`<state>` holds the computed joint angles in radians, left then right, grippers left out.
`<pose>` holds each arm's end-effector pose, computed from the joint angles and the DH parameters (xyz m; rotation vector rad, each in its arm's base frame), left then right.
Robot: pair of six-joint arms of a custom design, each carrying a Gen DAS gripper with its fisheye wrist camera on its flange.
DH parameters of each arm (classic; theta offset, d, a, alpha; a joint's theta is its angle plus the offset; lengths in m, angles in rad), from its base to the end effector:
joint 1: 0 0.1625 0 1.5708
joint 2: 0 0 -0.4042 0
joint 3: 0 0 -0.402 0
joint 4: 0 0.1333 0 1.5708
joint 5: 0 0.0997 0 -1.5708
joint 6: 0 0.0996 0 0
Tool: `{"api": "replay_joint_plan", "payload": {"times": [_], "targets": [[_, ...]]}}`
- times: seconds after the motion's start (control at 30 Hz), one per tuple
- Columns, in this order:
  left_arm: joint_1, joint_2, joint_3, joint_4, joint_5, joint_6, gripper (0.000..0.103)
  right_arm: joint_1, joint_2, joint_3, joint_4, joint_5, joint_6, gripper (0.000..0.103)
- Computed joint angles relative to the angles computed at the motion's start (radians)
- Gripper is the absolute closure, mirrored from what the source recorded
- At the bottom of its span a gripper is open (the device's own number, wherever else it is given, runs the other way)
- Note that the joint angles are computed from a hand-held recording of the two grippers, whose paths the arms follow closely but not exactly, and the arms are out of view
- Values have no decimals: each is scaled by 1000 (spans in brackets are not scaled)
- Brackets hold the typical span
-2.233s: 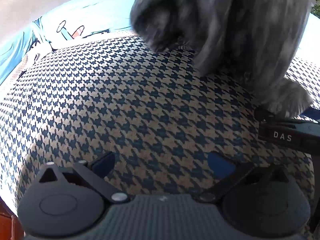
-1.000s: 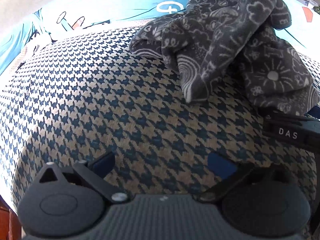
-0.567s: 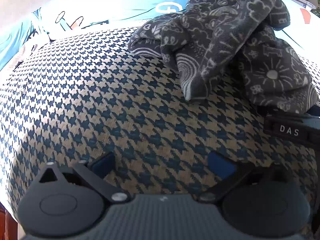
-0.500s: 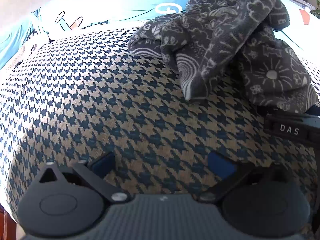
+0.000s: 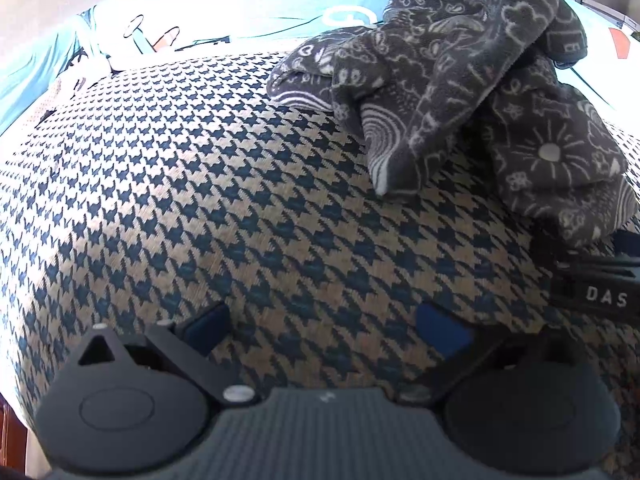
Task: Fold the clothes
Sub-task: 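Pull the right gripper back from the crumpled grey fleece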
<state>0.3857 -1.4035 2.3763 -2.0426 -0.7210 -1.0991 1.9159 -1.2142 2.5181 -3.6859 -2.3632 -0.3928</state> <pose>-0.2455 -0.3243 0.1233 0.3590 2.2497 -0.6906 0.1827 -0.3238 0.1776 0.4213 -2.1764 0.9149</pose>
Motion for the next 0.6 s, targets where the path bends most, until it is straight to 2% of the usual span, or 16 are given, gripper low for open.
{"api": "replay_joint_plan", "payload": {"times": [0.07, 0.3, 0.47, 0.6], "targets": [[-12, -6, 2, 20, -5, -20, 0, 6, -32, 5, 63, -9, 41, 0], [-42, -13, -15, 105, -33, -102, 0, 54, -56, 36, 120, -68, 108, 0], [-76, -14, -30, 155, -68, -145, 0, 79, -153, 54, 320, -85, 211, 0], [-87, -12, -41, 168, -90, -153, 0, 91, -228, 69, 434, -102, 281, 0]]}}
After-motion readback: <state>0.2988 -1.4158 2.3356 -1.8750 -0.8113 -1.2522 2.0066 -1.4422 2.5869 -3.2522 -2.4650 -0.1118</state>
